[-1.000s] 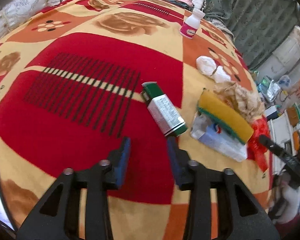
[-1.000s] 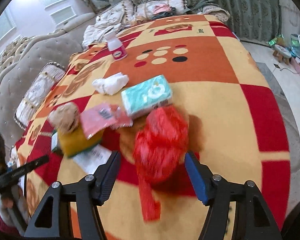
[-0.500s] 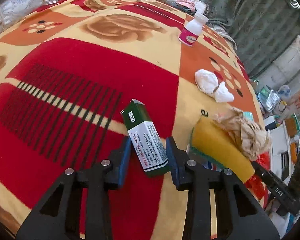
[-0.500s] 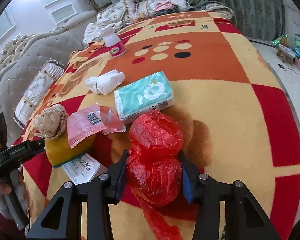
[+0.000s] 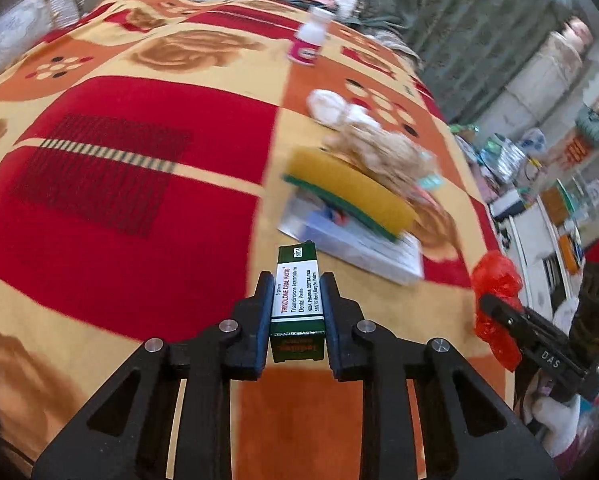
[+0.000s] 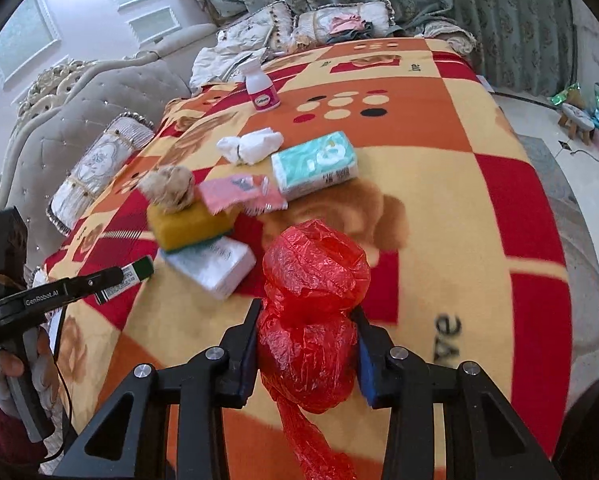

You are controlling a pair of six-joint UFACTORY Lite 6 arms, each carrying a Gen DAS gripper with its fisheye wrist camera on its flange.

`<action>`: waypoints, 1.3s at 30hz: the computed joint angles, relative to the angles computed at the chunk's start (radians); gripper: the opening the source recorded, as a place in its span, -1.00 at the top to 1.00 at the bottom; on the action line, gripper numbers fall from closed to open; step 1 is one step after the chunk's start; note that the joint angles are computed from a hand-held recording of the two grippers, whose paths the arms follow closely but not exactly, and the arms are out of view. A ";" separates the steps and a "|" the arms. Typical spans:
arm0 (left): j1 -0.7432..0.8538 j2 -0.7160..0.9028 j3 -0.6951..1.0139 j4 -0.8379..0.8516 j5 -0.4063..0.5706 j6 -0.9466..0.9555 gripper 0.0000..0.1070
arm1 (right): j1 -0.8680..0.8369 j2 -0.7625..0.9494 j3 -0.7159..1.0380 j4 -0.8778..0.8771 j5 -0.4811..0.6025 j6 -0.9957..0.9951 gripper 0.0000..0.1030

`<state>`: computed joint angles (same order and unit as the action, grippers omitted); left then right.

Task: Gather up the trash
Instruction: 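Grasp the green-white medicine box with left gripper while right grasps the red plastic bag, then carry the green box and red bag over the black bin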

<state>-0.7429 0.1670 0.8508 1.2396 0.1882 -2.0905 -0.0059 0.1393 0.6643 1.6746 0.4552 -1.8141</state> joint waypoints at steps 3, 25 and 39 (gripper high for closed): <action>-0.063 0.024 0.026 -0.064 0.038 0.045 0.61 | -0.024 -0.071 -0.071 -0.007 0.011 -0.010 0.26; -0.152 0.204 0.141 -0.103 0.025 0.074 0.59 | -0.150 -0.310 -0.267 -0.207 0.070 0.108 0.26; -0.265 0.262 0.335 -0.273 0.120 0.279 0.66 | -0.255 -0.399 -0.302 -0.293 0.132 0.149 0.26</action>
